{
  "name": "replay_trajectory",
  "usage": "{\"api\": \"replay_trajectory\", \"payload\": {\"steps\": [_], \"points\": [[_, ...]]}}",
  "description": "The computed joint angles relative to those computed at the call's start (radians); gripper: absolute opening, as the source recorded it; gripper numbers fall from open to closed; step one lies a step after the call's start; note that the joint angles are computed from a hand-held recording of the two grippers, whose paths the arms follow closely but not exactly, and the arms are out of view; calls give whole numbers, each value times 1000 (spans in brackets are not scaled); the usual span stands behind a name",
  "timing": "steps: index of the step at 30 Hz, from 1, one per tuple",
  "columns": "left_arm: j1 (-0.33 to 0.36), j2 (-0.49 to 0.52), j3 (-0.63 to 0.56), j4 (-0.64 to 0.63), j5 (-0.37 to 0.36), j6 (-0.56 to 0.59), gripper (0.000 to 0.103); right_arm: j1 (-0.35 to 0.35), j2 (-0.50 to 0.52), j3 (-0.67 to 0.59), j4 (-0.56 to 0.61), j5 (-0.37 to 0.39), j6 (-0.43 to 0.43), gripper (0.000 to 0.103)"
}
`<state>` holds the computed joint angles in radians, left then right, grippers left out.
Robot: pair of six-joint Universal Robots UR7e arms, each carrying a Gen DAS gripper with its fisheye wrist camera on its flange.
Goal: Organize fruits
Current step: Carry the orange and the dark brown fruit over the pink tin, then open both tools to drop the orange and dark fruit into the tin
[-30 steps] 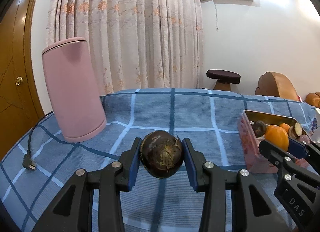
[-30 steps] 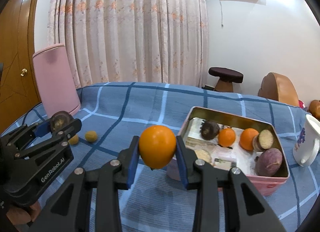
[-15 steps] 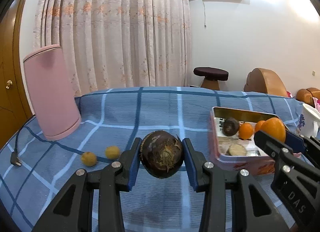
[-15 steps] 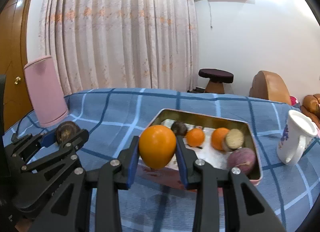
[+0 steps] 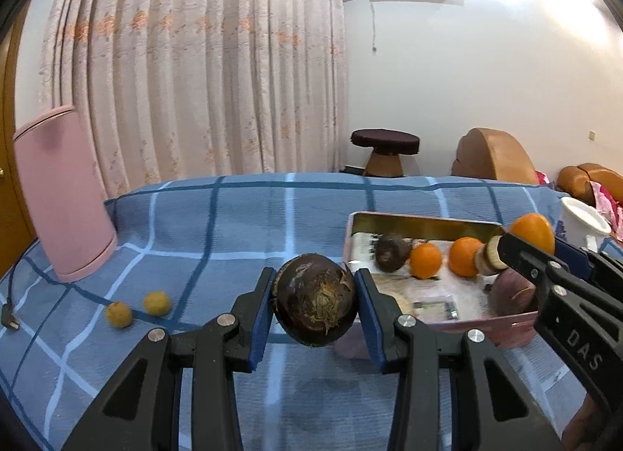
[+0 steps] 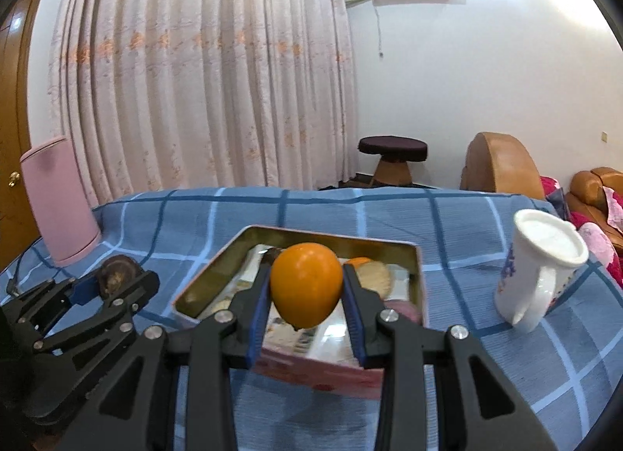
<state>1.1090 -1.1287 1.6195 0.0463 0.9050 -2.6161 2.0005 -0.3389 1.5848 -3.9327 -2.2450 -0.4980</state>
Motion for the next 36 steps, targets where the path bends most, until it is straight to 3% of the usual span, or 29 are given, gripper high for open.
{"api": "replay_trajectory", "payload": {"steps": [10, 18, 29, 33, 36], "points": [[-29, 71, -73, 51, 66, -18, 42, -48, -48, 10, -85, -67, -10, 38], [-28, 174, -181, 124, 72, -33, 42, -85, -78, 15, 71, -45, 82, 38], [-4, 242, -274, 214, 66, -86, 42, -97, -64, -10, 156, -41, 79, 38], [-6, 248, -282, 223, 56, -93, 42, -101, -72, -2, 156, -13, 82, 40], [-6, 244, -276, 214, 61, -89, 44, -110, -94, 37, 145, 69, 104, 55]]}}
